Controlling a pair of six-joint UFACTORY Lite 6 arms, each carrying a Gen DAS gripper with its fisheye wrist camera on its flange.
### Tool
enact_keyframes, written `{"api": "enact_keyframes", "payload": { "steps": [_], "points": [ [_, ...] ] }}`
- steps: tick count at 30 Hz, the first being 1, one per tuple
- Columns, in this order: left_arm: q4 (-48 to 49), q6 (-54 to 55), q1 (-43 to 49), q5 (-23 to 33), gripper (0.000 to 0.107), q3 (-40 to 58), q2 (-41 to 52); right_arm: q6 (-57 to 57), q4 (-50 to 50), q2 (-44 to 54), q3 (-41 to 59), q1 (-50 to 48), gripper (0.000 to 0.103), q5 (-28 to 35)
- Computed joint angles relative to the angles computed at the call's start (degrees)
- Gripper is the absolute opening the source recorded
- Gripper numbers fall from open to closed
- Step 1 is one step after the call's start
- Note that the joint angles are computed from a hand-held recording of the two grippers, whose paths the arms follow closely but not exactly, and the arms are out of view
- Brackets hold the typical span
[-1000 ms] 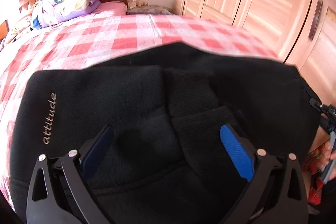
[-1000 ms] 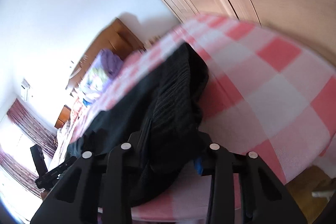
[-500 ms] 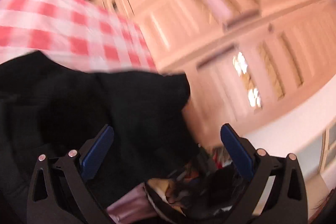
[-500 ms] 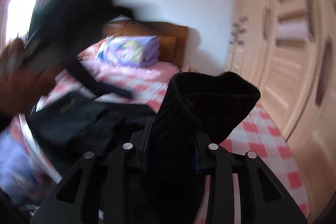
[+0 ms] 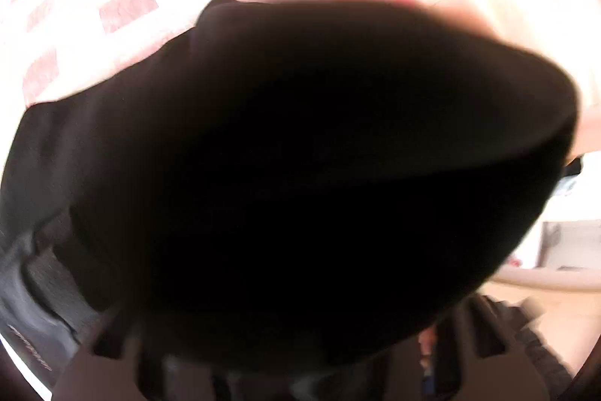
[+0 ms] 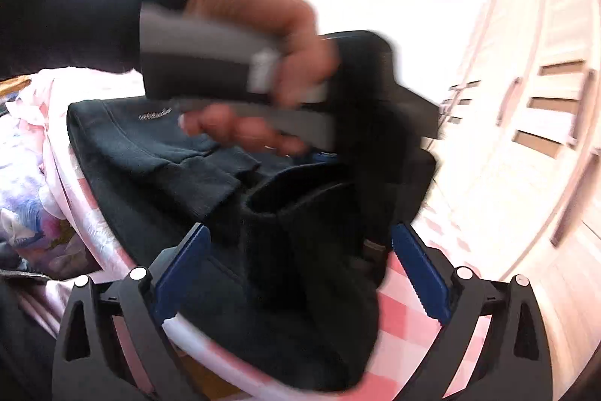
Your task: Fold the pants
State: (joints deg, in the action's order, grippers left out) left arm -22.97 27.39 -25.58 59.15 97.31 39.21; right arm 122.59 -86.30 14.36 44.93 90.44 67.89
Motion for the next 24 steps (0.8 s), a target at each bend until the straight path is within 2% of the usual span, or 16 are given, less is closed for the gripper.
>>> {"api": "enact_keyframes", "payload": {
  "steps": [3,5,8,11,14,18,21,24],
  "points": [
    [-0.8,1.4,1.2,-1.0,0.023,-1.3,-1.3,7.8,5.1,-7.0,-9.3,2.7,0.096,1.0],
    [-3.3,2.2,2.2,-1.1,0.022,-2.3,-3.7,13.4,5.5,-11.4,-15.5,0.7,0.097,-3.8],
    [-7.5,3.0,3.5,1.3,0.022,-1.3,-7.5,18.3,1.3,-11.8,-18.1,-1.8,0.097,-10.1],
    [-10.6,3.7,6.8,6.5,0.022,1.3,-11.9,19.2,-1.6,-5.2,-13.5,-3.3,0.097,-11.1],
    [-11.5,4.8,12.1,12.6,0.022,3.6,-16.9,23.3,-9.0,-3.9,-11.6,-8.1,0.097,-14.7],
    [-13.6,10.2,26.6,23.3,0.022,7.6,-20.8,20.3,-12.0,2.6,-2.3,-12.8,0.097,-15.8],
    [-15.8,14.2,39.5,30.7,0.022,12.9,-16.7,15.0,-11.6,9.4,5.8,-14.1,0.097,-16.4],
    [-15.1,19.7,53.2,35.8,0.023,17.2,-7.1,9.9,-8.7,16.5,13.2,-13.5,0.097,-15.8]
  ]
}}
